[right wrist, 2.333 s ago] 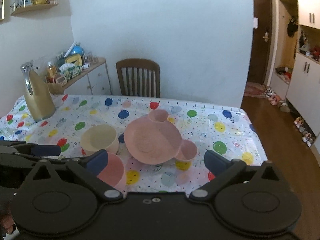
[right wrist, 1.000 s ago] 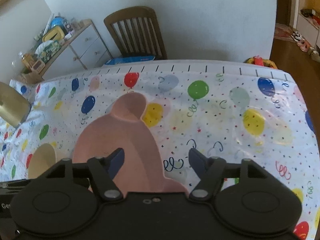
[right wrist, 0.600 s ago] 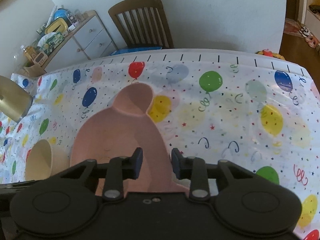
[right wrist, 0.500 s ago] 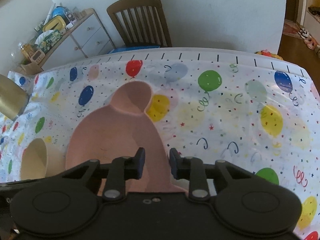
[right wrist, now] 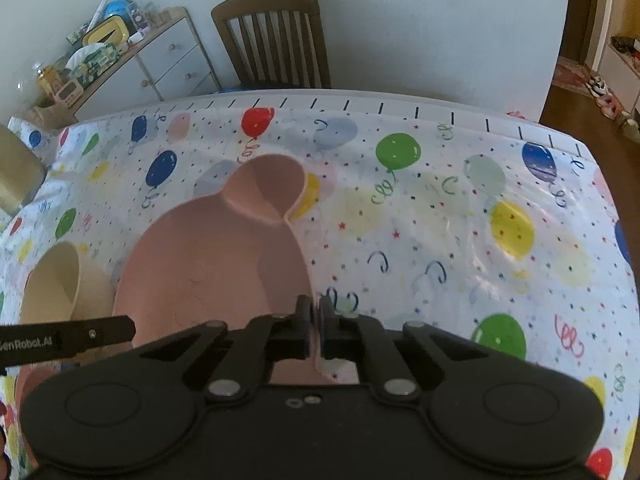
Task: Organize plates and bowls
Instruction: 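Lift the pink bear plate with both grippers and carry it over the white plates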
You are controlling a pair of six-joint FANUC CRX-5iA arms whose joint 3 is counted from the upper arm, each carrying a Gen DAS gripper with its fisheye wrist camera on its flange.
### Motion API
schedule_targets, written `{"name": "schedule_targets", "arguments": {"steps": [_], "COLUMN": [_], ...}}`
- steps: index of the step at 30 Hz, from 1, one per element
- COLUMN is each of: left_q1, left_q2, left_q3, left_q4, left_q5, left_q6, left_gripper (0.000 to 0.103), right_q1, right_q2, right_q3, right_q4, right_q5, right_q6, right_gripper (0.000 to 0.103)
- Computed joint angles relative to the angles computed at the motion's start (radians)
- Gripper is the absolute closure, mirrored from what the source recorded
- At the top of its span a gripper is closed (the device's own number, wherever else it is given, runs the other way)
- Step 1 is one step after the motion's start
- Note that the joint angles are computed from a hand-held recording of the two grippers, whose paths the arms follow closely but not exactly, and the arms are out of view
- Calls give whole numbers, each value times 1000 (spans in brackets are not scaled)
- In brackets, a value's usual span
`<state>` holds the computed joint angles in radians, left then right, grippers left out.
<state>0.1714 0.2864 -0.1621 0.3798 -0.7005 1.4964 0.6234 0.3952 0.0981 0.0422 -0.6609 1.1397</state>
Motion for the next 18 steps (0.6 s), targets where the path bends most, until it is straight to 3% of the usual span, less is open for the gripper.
{"name": "schedule_targets", "arguments": {"steps": [8, 18], "left_q1": [1, 7], "left_q2": [-80, -211], "left_q3": [-93, -232], "left_q4": [108, 228], "left_q5": [-11, -54], "left_q6": [-149, -338], "left_gripper": [83, 83], "right_q1": [28, 93], "right_q2": [-119, -323], "right_q3": [-147, -388], "right_q4": [100, 274], "right_q5": [32, 53], "right_q6": [-129, -418], "right_gripper": [100, 100]}}
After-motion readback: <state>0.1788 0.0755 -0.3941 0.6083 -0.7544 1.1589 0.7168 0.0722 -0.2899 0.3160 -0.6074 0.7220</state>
